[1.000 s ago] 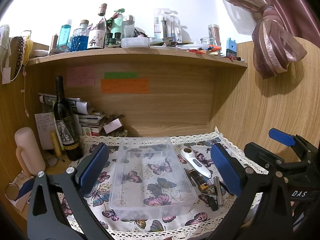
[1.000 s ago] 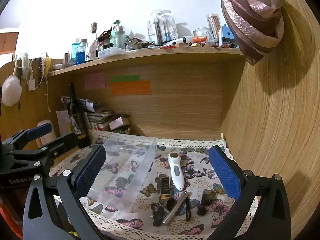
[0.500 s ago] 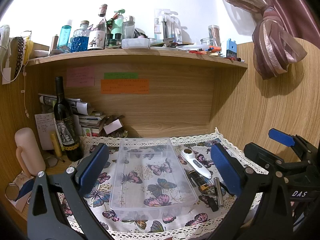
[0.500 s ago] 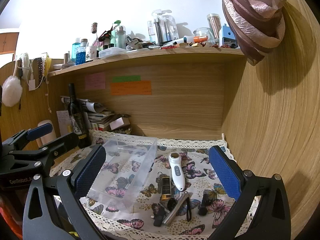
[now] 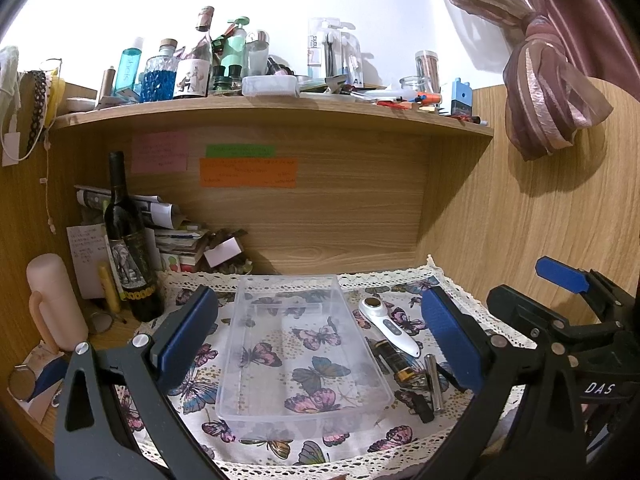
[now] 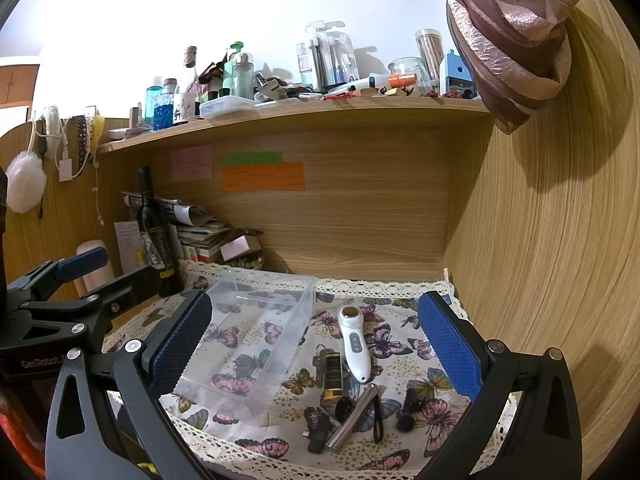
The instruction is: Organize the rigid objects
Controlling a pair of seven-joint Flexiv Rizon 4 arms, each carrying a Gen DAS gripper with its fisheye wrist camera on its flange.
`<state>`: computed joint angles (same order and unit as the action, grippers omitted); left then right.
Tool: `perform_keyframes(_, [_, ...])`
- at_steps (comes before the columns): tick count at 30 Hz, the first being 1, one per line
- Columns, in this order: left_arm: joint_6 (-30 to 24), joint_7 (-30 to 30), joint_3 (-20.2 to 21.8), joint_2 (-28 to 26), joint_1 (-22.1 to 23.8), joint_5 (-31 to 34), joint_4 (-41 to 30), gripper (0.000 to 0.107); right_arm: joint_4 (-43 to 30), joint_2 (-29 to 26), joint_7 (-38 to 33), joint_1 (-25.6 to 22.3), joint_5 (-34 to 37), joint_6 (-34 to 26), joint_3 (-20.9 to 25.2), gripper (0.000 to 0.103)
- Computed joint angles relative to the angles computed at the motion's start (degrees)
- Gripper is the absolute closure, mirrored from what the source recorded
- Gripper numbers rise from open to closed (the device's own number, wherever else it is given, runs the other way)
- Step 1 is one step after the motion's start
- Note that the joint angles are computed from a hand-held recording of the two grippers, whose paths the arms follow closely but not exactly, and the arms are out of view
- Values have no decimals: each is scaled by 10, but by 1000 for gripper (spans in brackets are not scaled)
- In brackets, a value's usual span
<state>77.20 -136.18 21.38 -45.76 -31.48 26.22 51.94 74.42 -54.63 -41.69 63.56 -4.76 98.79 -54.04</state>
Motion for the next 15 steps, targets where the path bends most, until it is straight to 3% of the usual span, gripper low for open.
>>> perform_keyframes(15, [1,10,-14,-1,9,-8,2,4,-4,0,-2,-3,0,-4,4,0])
